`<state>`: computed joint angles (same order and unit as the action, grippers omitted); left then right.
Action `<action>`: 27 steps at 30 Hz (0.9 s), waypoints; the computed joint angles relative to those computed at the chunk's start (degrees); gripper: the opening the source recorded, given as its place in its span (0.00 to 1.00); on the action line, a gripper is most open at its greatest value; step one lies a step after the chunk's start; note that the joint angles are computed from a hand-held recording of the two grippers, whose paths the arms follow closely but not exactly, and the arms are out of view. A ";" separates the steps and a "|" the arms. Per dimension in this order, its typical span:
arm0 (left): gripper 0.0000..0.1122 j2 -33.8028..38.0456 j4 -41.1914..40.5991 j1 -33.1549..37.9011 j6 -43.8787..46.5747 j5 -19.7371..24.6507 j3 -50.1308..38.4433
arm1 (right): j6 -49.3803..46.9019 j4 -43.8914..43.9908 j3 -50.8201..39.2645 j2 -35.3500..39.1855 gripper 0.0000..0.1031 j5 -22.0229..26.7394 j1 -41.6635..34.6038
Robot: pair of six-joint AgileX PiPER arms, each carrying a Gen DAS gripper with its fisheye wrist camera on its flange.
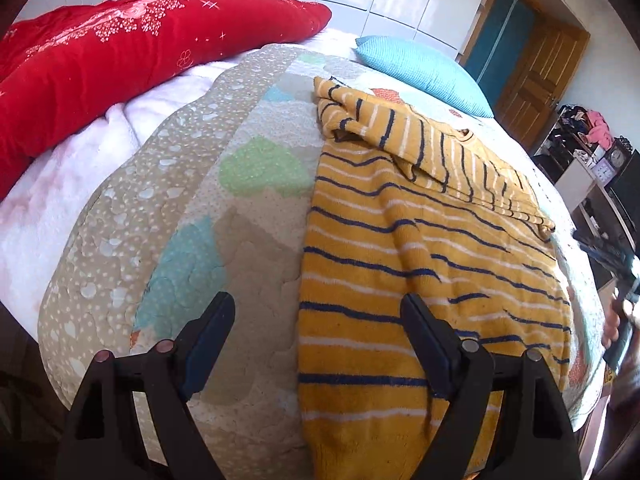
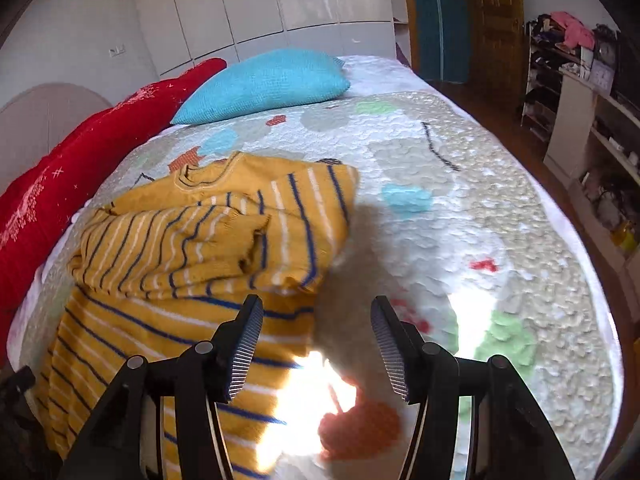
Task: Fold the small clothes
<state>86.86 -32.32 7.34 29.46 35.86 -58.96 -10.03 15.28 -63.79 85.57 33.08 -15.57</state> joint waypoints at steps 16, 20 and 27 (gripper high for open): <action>0.92 1.36 14.15 -9.05 -9.66 -9.58 4.55 | -38.29 42.81 30.59 -19.54 0.62 19.65 -17.23; 0.92 -0.18 2.13 -3.88 2.43 -2.38 4.20 | -35.25 43.36 35.23 -22.71 0.63 15.11 -10.04; 0.56 2.46 -18.26 11.32 22.39 16.50 2.32 | -39.02 46.74 40.28 -26.35 0.63 18.23 -14.58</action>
<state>89.31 -50.57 18.65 51.86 52.36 -56.64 -49.05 62.02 -23.50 59.23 51.31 -30.15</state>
